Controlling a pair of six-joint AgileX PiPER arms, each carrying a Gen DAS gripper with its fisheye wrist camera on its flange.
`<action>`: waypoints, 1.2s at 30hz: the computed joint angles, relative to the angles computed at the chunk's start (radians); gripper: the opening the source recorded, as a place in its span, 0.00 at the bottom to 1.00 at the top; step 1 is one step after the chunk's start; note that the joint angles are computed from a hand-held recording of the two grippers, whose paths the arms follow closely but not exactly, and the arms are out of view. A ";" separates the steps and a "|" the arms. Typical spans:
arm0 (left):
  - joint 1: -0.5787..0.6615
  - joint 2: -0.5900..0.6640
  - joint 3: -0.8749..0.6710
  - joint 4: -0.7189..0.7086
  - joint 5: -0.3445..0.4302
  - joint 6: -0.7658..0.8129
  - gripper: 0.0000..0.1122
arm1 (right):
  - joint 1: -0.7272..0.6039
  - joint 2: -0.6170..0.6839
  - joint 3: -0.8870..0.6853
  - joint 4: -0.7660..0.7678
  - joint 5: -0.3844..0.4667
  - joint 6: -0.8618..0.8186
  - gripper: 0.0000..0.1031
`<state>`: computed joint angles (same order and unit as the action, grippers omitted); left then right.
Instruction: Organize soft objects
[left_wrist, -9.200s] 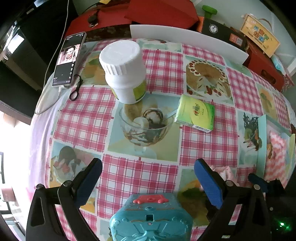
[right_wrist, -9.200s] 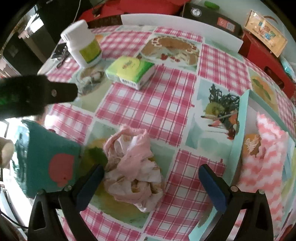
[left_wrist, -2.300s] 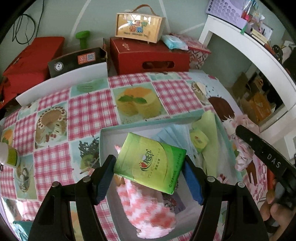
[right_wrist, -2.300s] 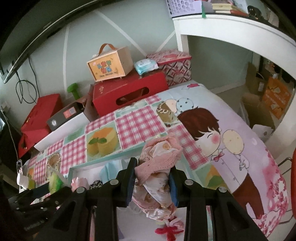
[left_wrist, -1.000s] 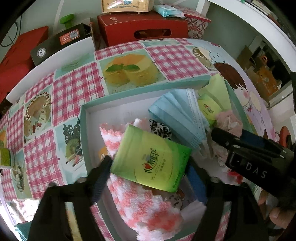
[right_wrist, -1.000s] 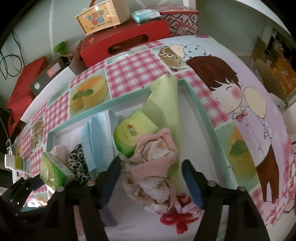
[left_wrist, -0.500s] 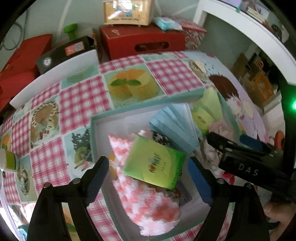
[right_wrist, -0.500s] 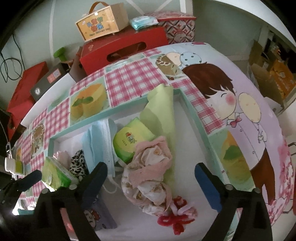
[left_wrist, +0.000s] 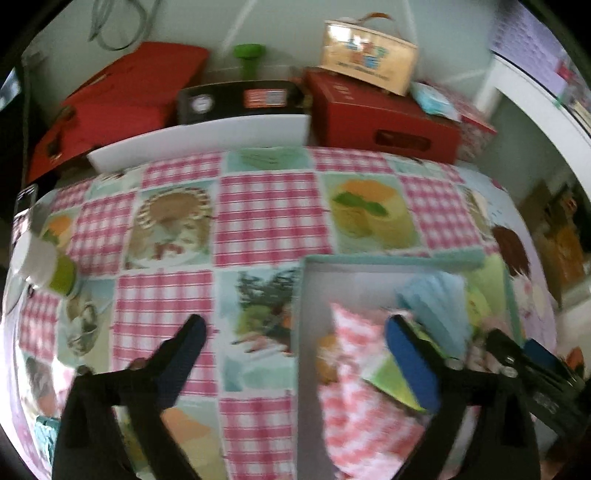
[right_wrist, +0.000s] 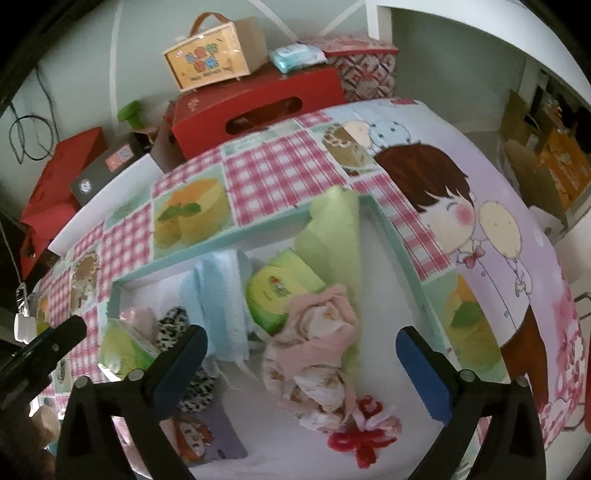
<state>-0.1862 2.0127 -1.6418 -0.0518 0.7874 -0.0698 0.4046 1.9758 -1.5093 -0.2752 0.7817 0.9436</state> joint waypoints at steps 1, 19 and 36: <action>0.008 0.005 -0.003 0.018 -0.001 -0.028 0.89 | 0.005 0.000 -0.004 -0.006 -0.003 0.001 1.00; 0.030 -0.023 0.032 0.115 0.018 -0.076 0.89 | 0.073 0.062 -0.142 0.004 0.073 -0.063 1.00; 0.072 -0.203 0.253 0.144 -0.008 -0.057 0.89 | 0.195 0.026 -0.150 -0.012 0.147 -0.079 1.00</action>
<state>-0.1144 1.8099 -1.3884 0.0917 0.7792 -0.1267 0.5995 2.0013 -1.6588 -0.2868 0.9289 0.8642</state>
